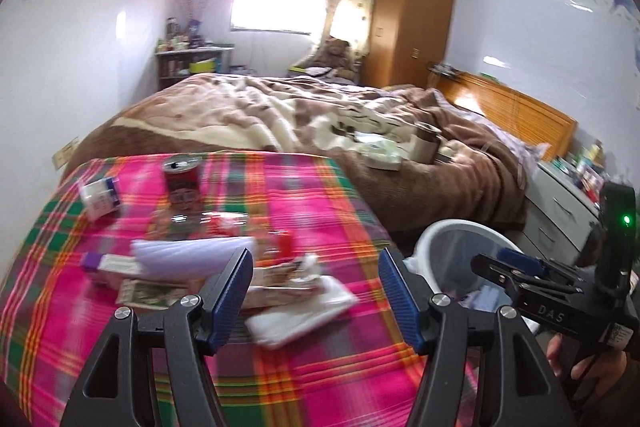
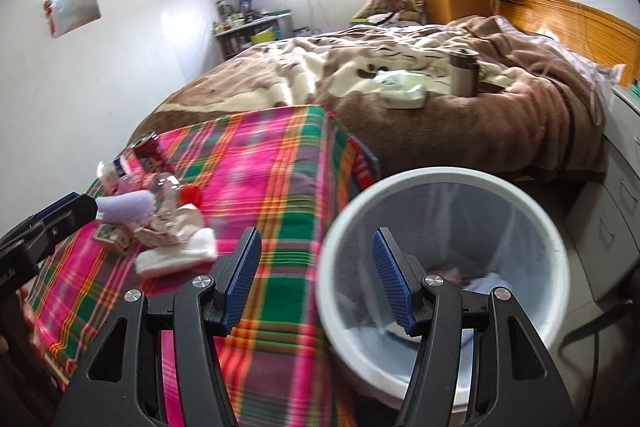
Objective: Collect trash
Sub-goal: 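Return both tools to the table and reach the right tool toward the wrapper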
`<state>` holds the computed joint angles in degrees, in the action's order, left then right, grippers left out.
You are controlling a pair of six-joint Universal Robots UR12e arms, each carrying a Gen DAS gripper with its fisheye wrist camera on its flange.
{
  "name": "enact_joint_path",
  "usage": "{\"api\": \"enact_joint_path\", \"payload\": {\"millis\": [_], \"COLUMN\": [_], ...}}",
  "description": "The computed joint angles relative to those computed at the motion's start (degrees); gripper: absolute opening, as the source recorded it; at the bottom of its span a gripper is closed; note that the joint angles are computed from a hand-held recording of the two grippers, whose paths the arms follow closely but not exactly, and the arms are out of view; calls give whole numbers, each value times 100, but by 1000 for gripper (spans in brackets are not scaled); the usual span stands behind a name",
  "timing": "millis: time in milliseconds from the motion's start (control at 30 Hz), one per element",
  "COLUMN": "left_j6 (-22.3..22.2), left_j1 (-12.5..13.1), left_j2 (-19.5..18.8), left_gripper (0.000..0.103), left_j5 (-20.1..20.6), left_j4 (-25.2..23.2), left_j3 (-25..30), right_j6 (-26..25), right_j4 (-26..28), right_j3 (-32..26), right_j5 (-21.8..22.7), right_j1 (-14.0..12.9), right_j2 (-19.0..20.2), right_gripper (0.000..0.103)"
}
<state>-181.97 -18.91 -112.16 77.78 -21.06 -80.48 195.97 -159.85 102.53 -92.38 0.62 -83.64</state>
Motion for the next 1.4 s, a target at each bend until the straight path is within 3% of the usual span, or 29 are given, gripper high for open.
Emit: {"api": "enact_joint_path", "payload": {"millis": [367, 733, 933, 1033, 1167, 1400], "left_j6": [-147, -349, -319, -240, -149, -139], "left_j1": [316, 549, 579, 580, 533, 625], "left_j2": [62, -57, -204, -247, -320, -310], "left_gripper": [65, 65, 70, 72, 73, 73], "left_j5": [402, 412, 343, 328, 640, 533], "left_j4": [-136, -575, -857, -978, -1358, -1446], "left_j3": [-209, -180, 8, 58, 204, 179], "right_j6": [-389, -769, -852, -1036, -1375, -1768], "right_j4": [188, 554, 536, 768, 904, 1358], "right_j3": [-357, -751, -1035, -1220, -1411, -1547], "right_j5": [521, 720, 1024, 1119, 1080, 1500], "right_j1": [244, 395, 389, 405, 444, 391], "right_j2": [353, 689, 893, 1001, 1117, 1170], "right_gripper": [59, 67, 72, 72, 72, 72]}}
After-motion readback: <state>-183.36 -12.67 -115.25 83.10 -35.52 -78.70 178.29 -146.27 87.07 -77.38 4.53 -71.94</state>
